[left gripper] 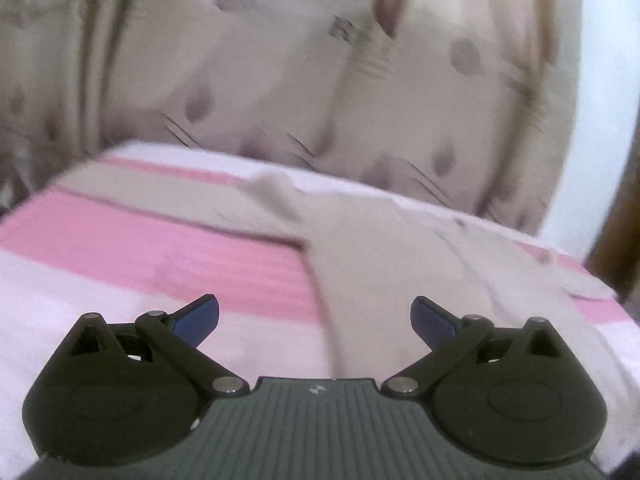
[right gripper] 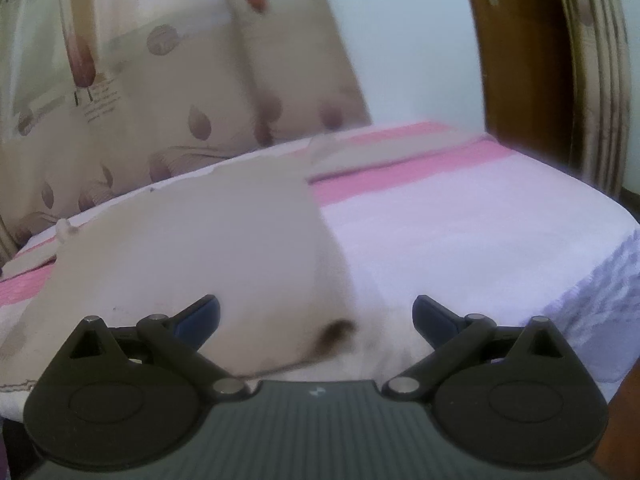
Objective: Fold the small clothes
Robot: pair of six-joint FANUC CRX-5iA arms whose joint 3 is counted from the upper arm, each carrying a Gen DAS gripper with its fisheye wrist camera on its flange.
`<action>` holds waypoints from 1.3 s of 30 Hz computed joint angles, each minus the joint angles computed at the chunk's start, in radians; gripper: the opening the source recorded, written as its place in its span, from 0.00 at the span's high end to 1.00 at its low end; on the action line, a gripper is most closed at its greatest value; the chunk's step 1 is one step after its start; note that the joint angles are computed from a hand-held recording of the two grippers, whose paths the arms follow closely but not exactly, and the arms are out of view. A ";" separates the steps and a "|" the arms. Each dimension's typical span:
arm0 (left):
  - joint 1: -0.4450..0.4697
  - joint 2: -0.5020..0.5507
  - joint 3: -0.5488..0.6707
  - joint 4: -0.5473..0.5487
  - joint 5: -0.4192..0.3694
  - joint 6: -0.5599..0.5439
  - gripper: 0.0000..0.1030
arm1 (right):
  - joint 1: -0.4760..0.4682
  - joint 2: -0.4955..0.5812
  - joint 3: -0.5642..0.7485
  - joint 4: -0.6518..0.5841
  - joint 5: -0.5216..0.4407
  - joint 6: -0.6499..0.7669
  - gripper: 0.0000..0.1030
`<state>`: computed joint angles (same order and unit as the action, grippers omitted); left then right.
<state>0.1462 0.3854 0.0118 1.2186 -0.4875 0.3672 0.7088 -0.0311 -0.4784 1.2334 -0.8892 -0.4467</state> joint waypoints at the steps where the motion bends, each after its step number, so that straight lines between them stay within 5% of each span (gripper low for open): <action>1: -0.003 0.003 0.007 -0.050 -0.010 0.051 0.03 | -0.011 -0.014 -0.018 0.014 0.014 -0.005 0.00; 8: 0.033 -0.025 0.013 -0.231 -0.133 0.167 0.11 | -0.127 -0.072 -0.110 0.132 0.221 -0.093 0.04; 10: 0.060 -0.046 0.004 -0.266 -0.194 0.172 0.12 | -0.146 -0.061 -0.095 0.073 0.259 -0.034 0.30; 13: 0.089 -0.058 0.016 -0.348 -0.267 0.248 0.15 | -0.186 -0.049 -0.092 0.070 0.348 -0.008 0.43; 18: 0.073 -0.110 -0.032 -0.421 -0.210 0.275 0.16 | -0.198 -0.028 -0.074 0.042 0.384 0.061 0.69; 19: 0.063 -0.124 -0.048 -0.437 -0.183 0.262 0.23 | -0.197 -0.027 -0.070 0.028 0.388 0.081 0.73; 20: 0.048 -0.139 -0.070 -0.447 -0.140 0.247 0.47 | -0.197 -0.024 -0.066 0.024 0.390 0.097 0.74; 21: 0.037 -0.149 -0.082 -0.453 -0.113 0.230 0.60 | -0.202 -0.024 -0.069 0.030 0.402 0.102 0.76; 22: 0.039 -0.148 -0.085 -0.417 -0.138 0.203 0.84 | -0.204 -0.026 -0.071 0.031 0.411 0.106 0.79; 23: 0.046 -0.138 -0.066 -0.409 -0.184 0.227 0.89 | -0.204 -0.029 -0.073 0.026 0.415 0.109 0.81; 31: 0.072 -0.140 -0.008 -0.476 -0.215 0.397 0.90 | -0.214 -0.118 -0.127 -0.013 0.529 0.021 0.91; 34: 0.088 -0.146 0.025 -0.560 -0.251 0.442 0.90 | -0.168 -0.145 -0.133 -0.080 0.501 0.051 0.91; 36: 0.085 -0.150 0.021 -0.540 -0.269 0.374 0.90 | -0.152 -0.166 -0.149 -0.054 0.460 0.030 0.90; 37: 0.077 -0.170 -0.005 -0.516 -0.246 0.312 0.87 | -0.175 -0.187 -0.174 0.015 0.482 -0.032 0.90; 39: 0.051 -0.221 -0.081 -0.447 -0.142 0.221 0.46 | -0.208 -0.216 -0.194 0.102 0.477 -0.126 0.88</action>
<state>0.1972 0.1642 -0.0690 0.7714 -0.6292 0.5885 0.5004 -0.2471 -0.6725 1.3354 -0.4125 -0.5724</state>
